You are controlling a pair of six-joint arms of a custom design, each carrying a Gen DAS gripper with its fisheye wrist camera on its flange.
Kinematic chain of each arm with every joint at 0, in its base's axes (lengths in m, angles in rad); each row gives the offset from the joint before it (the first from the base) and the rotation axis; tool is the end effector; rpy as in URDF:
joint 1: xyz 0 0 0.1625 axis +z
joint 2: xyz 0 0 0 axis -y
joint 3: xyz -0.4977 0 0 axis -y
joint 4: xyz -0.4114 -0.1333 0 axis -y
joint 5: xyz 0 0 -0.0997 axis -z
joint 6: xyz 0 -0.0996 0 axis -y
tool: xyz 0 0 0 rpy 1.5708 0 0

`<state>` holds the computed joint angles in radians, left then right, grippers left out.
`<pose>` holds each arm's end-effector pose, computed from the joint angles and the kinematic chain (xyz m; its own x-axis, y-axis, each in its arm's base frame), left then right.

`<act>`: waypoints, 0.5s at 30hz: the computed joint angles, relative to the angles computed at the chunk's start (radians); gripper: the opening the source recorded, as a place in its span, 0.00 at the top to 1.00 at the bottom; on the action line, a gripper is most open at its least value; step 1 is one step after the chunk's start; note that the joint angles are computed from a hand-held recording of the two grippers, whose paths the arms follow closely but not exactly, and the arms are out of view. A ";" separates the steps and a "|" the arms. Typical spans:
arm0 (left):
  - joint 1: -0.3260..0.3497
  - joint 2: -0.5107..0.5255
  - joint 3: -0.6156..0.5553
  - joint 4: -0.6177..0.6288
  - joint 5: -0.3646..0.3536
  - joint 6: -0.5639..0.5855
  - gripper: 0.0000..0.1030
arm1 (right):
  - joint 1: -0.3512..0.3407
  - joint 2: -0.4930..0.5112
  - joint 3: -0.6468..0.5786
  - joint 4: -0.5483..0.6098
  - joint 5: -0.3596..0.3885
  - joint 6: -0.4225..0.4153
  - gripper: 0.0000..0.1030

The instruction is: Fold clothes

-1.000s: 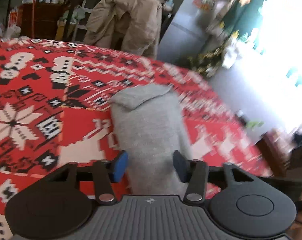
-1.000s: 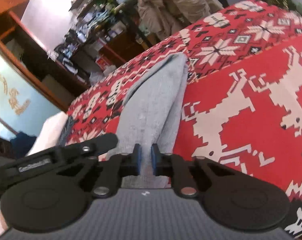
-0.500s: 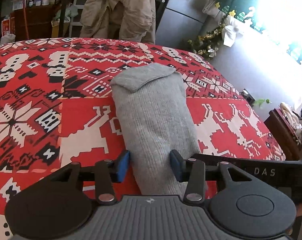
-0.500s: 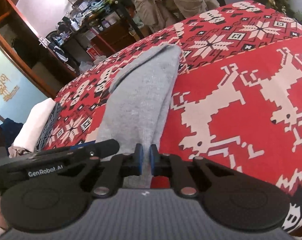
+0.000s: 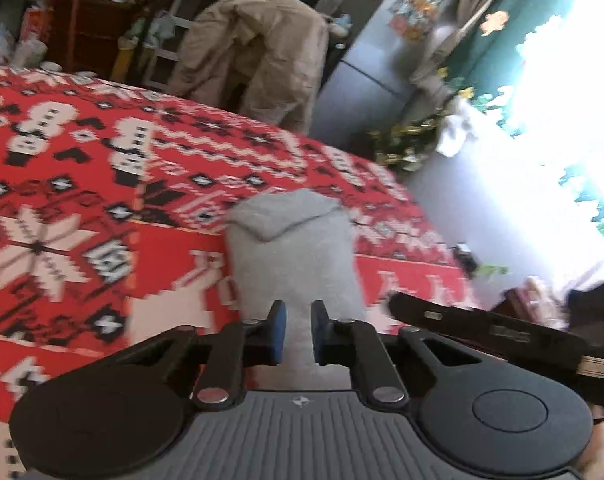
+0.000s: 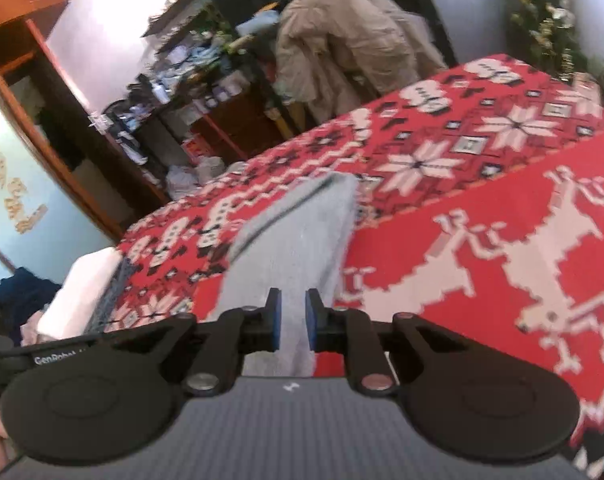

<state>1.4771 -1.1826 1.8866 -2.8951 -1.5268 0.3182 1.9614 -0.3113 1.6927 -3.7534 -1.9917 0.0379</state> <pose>0.0771 -0.6510 0.3339 -0.9232 0.3181 -0.2159 0.3842 0.7482 -0.5409 0.3468 -0.5990 -0.0808 -0.9651 -0.0517 0.2569 -0.2285 0.6459 -0.7285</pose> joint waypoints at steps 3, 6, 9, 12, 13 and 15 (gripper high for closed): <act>-0.006 0.010 -0.002 0.035 -0.010 0.010 0.91 | 0.001 0.016 -0.050 0.047 0.015 -0.068 0.85; -0.023 0.018 0.006 0.069 0.055 0.039 0.94 | -0.003 0.034 -0.099 0.115 0.019 -0.101 0.85; -0.020 0.013 0.009 0.101 0.070 0.045 0.97 | -0.014 0.047 -0.131 0.185 -0.005 -0.082 0.86; -0.007 0.006 0.002 0.141 0.056 0.043 0.97 | -0.025 0.046 -0.124 0.181 0.002 -0.065 0.87; -0.008 0.002 0.002 0.146 0.055 0.045 0.97 | -0.025 0.047 -0.123 0.176 -0.003 -0.070 0.86; -0.007 -0.006 0.002 0.144 0.040 0.053 0.97 | -0.022 0.048 -0.121 0.167 -0.012 -0.073 0.86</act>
